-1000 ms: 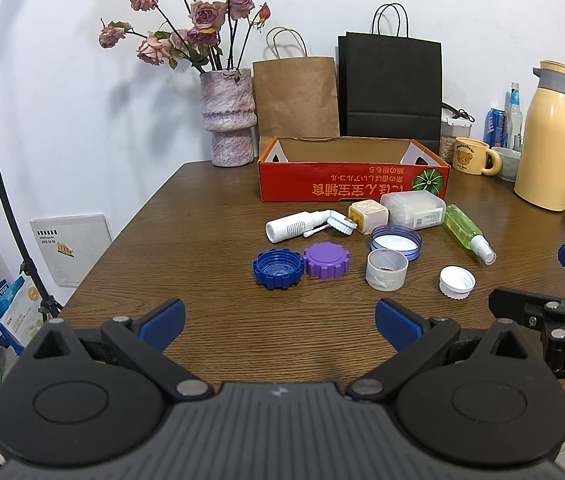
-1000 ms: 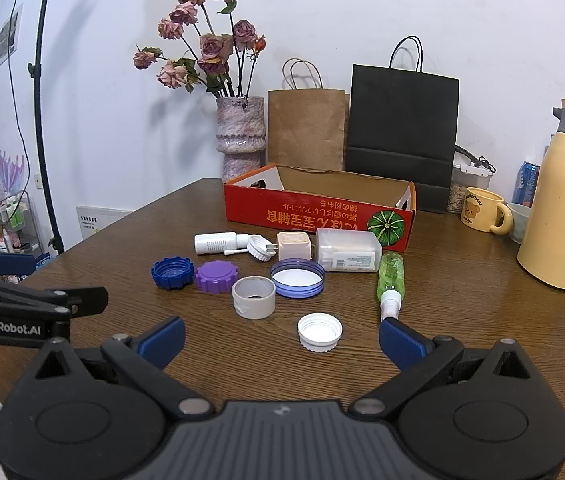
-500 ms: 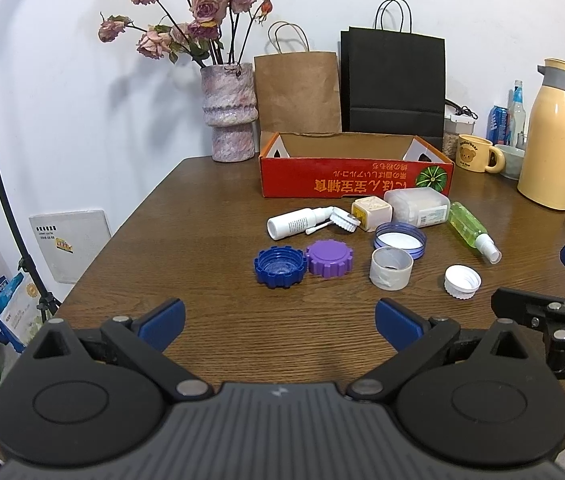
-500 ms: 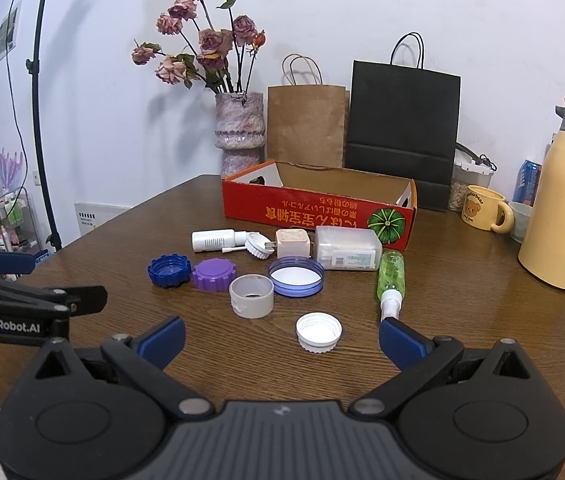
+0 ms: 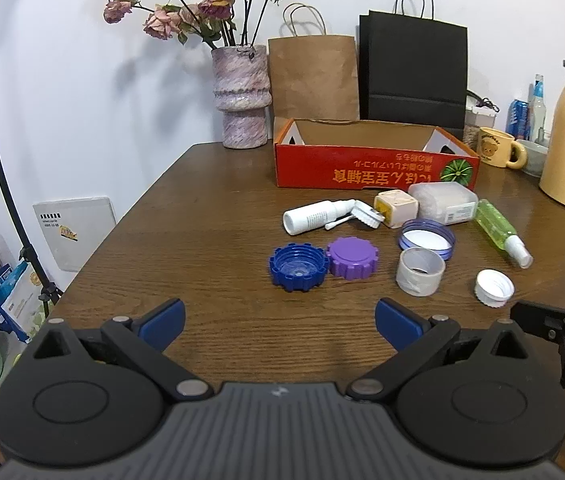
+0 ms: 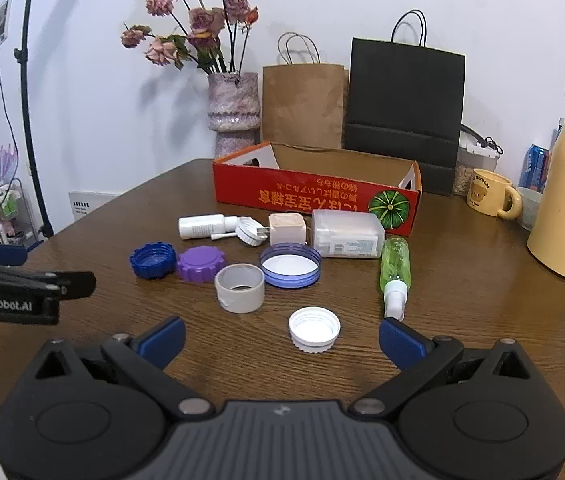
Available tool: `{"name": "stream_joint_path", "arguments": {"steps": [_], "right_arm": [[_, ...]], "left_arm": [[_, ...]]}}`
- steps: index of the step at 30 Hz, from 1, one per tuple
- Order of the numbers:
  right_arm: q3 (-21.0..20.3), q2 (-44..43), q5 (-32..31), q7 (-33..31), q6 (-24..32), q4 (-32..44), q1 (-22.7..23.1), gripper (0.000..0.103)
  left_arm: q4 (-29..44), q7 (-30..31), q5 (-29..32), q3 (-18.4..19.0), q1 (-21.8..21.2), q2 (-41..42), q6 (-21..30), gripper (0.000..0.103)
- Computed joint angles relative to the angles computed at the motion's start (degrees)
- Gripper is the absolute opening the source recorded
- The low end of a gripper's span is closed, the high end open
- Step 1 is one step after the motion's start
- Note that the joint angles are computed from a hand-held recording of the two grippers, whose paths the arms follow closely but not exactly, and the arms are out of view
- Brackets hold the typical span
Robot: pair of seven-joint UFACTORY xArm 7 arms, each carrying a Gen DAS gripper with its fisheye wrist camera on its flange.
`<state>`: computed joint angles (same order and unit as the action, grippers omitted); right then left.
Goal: Organize rigid objects
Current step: 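Lower the right gripper onto the small white cap and close it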
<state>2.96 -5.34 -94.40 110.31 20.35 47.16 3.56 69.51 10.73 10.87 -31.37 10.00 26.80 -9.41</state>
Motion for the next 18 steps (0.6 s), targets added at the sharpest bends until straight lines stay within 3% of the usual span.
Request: {"name": "stream_joint_path", "arguments": {"steps": [14, 18], "right_arm": [[-2.9, 8.0, 1.4, -3.6, -4.0, 5.2, -2.5, 0.097], [-3.8, 10.4, 3.1, -6.8, -6.4, 6.8, -3.3, 0.085]], "left_arm": [[8.0, 2.4, -5.1, 8.7, -9.7, 4.4, 3.5, 0.103], [9.8, 3.6, -6.3, 9.2, -10.5, 5.5, 4.4, 0.103]]}}
